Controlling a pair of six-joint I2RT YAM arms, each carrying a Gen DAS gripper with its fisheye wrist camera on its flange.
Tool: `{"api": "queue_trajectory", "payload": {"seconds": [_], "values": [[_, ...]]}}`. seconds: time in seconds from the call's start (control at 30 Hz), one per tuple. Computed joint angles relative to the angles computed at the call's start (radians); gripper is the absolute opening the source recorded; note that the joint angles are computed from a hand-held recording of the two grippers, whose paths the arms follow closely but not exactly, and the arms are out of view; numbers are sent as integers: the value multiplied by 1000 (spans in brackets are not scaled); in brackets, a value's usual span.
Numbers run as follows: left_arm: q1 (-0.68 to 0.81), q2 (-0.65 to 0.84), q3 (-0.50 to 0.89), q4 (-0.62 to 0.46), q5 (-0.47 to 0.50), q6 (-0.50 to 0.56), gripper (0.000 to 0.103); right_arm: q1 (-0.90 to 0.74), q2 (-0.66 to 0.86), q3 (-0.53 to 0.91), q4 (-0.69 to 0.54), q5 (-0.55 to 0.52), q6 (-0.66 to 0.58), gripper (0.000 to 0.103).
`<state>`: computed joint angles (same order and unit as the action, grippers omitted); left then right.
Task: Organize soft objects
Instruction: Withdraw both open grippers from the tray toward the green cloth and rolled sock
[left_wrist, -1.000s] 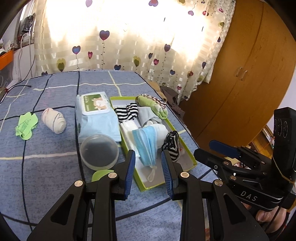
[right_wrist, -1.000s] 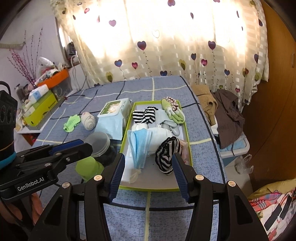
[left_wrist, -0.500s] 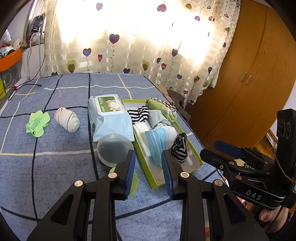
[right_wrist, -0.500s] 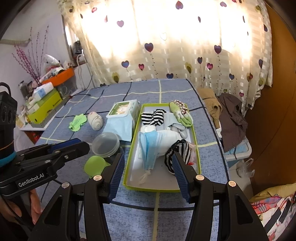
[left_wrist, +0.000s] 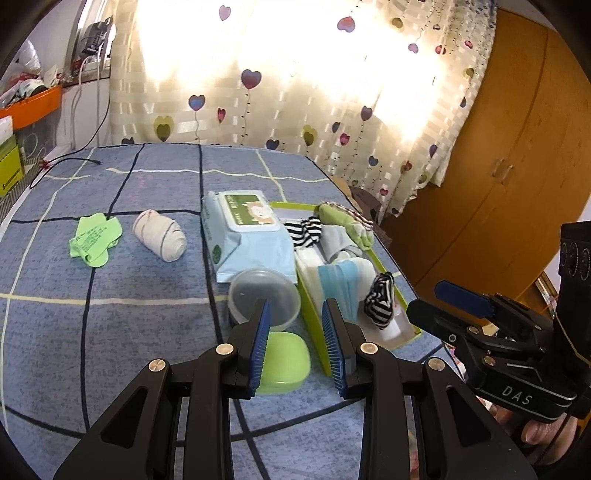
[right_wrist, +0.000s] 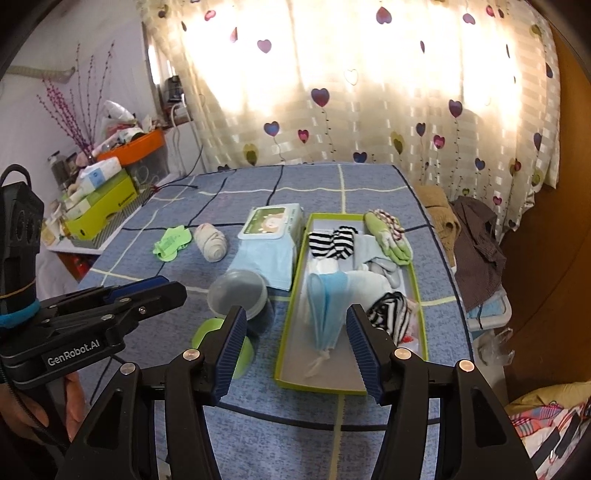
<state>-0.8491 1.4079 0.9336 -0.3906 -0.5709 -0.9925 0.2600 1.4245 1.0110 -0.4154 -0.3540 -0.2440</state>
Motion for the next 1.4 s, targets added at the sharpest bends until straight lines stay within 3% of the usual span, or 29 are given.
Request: {"api": "queue_trajectory", "payload": {"seconds": [0.77,1.23,1.4], "values": [[211,-300,-319,33,59,-42,30,250,218,191,-6,78,13,56],[432,-467,-449,23,173,36,30,390,545,563,-160,135,-76,56],[538,-499,-475,25,232,90,30,429,707,789,-275,156,-125,56]]}}
